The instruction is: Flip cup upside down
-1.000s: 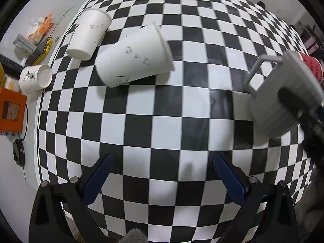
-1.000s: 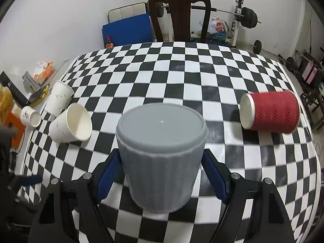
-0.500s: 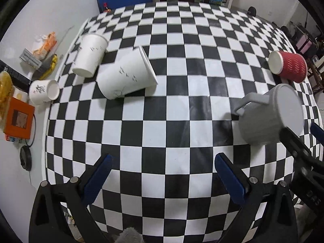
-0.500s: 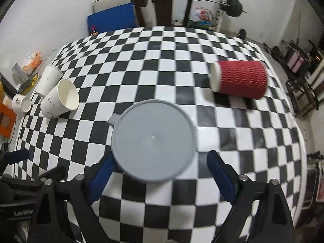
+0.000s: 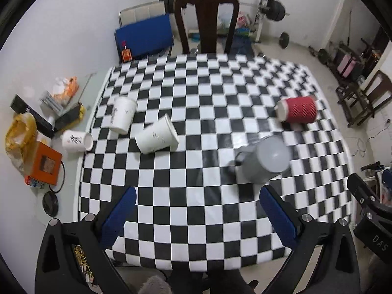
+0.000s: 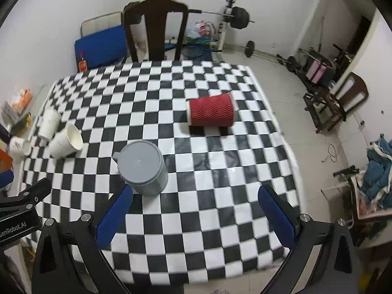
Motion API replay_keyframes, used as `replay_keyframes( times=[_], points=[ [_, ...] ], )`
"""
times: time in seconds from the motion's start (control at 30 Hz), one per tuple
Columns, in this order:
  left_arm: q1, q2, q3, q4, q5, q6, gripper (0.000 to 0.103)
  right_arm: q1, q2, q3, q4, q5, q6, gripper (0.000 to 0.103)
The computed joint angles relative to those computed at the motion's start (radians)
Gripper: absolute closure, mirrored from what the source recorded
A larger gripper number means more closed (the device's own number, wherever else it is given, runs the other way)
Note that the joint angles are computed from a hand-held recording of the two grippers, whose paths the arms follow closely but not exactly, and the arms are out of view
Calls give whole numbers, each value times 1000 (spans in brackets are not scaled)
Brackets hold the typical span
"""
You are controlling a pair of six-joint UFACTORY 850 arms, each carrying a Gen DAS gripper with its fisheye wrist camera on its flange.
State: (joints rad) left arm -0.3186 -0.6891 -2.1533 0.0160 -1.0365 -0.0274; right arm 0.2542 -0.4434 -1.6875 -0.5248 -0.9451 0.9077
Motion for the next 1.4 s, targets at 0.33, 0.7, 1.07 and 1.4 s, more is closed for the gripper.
replay_keyframes(
  times=[0.33,0.7,1.07,1.4],
  points=[
    [-6,92,-34,10,-52,-7,0,61,93,-99,-4,-224,-4,0],
    [-6,101,-113,-17,-168,-14,0,95,121,-200,20,-325,-38,0],
    [-11,103,-139,-3,-190,-22,0,111,116,-251,10,-373,-51,0],
    [-3,92,-189,2,-243,-1,0,107,129,-263,32,-390,-69,0]
  ],
)
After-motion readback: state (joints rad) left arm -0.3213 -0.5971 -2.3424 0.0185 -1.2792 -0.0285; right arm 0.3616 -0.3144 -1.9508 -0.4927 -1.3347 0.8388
